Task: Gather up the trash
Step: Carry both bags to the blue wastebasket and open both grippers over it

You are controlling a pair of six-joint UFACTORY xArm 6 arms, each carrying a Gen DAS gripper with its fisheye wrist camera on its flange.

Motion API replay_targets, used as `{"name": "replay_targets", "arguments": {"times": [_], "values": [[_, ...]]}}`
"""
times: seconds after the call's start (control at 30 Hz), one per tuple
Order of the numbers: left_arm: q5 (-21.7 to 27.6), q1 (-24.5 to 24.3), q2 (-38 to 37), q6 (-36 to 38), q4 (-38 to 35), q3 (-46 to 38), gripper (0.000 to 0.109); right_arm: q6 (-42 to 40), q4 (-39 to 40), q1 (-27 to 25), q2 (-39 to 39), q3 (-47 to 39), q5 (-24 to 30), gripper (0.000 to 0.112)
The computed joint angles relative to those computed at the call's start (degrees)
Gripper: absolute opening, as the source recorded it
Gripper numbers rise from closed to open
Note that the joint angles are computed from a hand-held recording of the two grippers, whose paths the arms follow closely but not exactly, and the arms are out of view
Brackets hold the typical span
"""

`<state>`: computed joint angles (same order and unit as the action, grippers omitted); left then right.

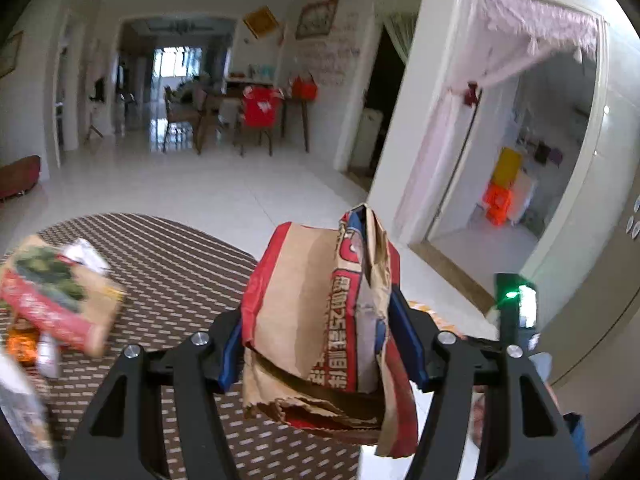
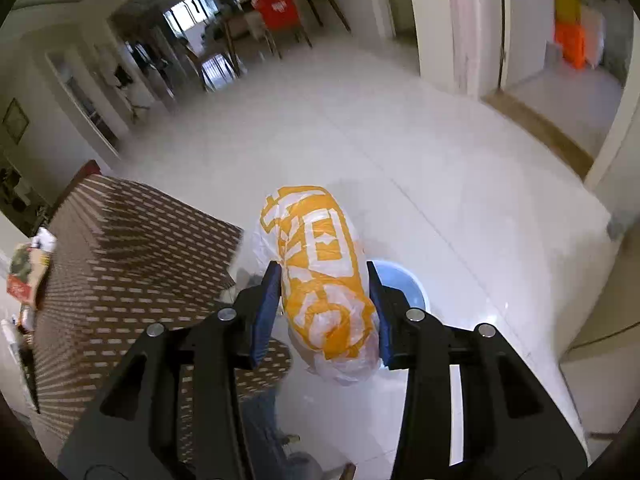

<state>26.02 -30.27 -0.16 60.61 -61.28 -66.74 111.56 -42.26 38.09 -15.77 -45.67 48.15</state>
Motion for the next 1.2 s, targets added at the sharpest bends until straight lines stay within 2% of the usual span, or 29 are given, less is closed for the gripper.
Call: {"name": "replay_targets", "arguments": {"times": [0.13, 0.2, 0.3, 0.37, 0.47, 0.57, 0.7, 0.77, 0.8, 0.83, 0.9, 1.03, 1.13, 1.2], "values": [[0.2, -3.8, 6.0, -8.9, 8.6, -4.3, 0.061, -2.5, 1.8, -7.2, 2.8, 4.4, -11.7, 0.047], [0.5, -5.3, 9.5, -13.5, 13.0, -7.1, 0.061, -3.9, 4.0, -10.3, 4.7, 6.2, -17.3, 0.068], [0.8, -7.1, 14.6, -19.5, 19.9, -11.7, 0.062, 0.1, 2.0, -12.1, 4.8, 7.8, -19.0, 0.081], [1.2, -7.9, 17.3, -23.1, 24.5, -13.9, 0.062, 3.8, -0.1, -12.6, 1.6, 10.5, -19.1, 0.084], [2.4, -9.4, 21.9, -29.3, 31.8, -18.1, 0.062, 9.0, -2.7, -11.7, -3.5, 13.3, -15.7, 0.084], [5.8, -11.1, 26.8, -34.6, 38.0, -23.5, 0.062, 11.5, -4.5, -10.7, -8.6, 14.4, -10.8, 0.085], [11.0, -12.2, 32.9, -38.2, 42.2, -30.5, 0.062, 12.1, -6.2, -7.4, -13.2, 13.2, -2.5, 0.086], [13.9, -12.8, 37.3, -41.0, 44.8, -36.1, 0.063, 12.0, -6.7, -6.5, -14.0, 12.2, -0.3, 0.087], [16.1, -13.2, 40.1, -41.9, 45.6, -40.0, 0.067, 12.0, -7.1, -5.8, -14.3, 11.6, 0.9, 0.087], [17.6, -13.2, 42.0, -42.0, 46.0, -42.6, 0.079, 11.9, -7.3, -5.6, -14.6, 11.5, 1.4, 0.087], [17.6, -13.4, 43.8, -43.3, 47.7, -45.1, 0.09, 12.0, -7.7, -4.5, -14.8, 10.9, 2.7, 0.088], [16.3, -13.1, 43.3, -45.3, 49.0, -44.9, 0.093, 12.1, -7.9, -2.5, -15.9, 10.7, 5.1, 0.091], [13.7, -12.2, 38.2, -44.9, 48.3, -38.4, 0.093, 11.8, -7.0, -1.2, -15.4, 9.6, 7.4, 0.097], [11.6, -11.6, 34.7, -43.5, 47.1, -34.2, 0.094, 11.3, -6.2, -0.3, -14.1, 8.0, 9.0, 0.097]]}}
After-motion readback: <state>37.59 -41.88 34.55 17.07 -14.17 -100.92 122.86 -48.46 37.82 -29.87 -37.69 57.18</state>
